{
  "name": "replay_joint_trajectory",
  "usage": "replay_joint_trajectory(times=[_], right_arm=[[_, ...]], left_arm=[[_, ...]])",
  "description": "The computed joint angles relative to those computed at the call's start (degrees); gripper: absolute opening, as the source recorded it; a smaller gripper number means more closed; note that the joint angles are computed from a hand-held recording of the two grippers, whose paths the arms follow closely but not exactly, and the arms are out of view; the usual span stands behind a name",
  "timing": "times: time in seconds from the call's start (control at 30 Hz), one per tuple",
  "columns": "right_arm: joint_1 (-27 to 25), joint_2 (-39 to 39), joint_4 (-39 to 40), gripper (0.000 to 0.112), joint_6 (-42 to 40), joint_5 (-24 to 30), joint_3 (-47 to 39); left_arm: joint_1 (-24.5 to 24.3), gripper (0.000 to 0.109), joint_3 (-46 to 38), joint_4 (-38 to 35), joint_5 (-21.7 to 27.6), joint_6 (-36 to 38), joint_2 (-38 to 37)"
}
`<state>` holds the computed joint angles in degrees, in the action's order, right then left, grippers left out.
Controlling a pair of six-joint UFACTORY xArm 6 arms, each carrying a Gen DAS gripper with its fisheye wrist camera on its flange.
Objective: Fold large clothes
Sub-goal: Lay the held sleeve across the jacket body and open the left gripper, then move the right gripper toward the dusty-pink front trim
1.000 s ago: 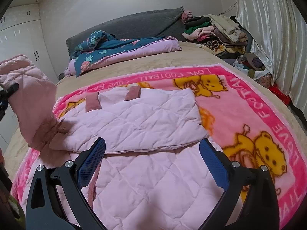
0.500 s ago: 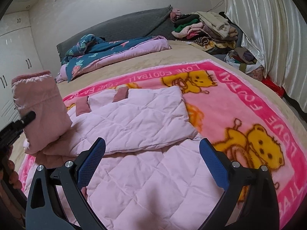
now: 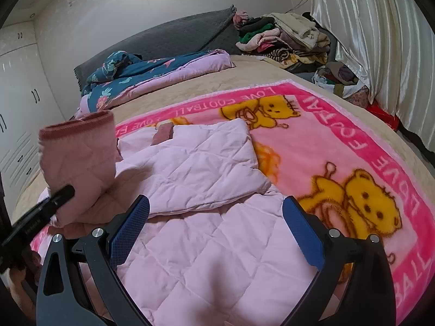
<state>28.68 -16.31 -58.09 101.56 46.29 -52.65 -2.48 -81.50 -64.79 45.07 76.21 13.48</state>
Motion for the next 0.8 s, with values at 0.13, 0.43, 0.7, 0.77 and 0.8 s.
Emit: replay_joint_trajectory(times=[0.13, 0.43, 0.7, 0.77, 0.8], right_arm=[[-0.68, -0.38, 1.11, 0.098, -0.06, -0.91, 0.71], [-1.91, -1.87, 3.06, 0.098, 0.78, -1.89, 2.21], [-1.61, -2.78, 3.57, 0.098, 0.9, -1.28, 2.14], [-1.57, -2.22, 3.84, 0.098, 0.69, -1.59, 1.55], [-1.61, -1.81, 4.07, 0.098, 0.45, -1.78, 1.17]], left_arm=[[-0.98, 0.012, 1.38, 3.03, -0.81, 0.1, -0.42], [-2.11, 0.062, 3.65, 10.55, -0.47, -1.26, -1.43], [-0.54, 0.092, 3.06, 13.07, 3.81, 0.02, -2.78], [0.14, 0.094, 2.32, 12.73, 5.18, 0.33, -2.96], [0.62, 0.093, 1.86, 11.96, 5.73, 0.5, -2.98]])
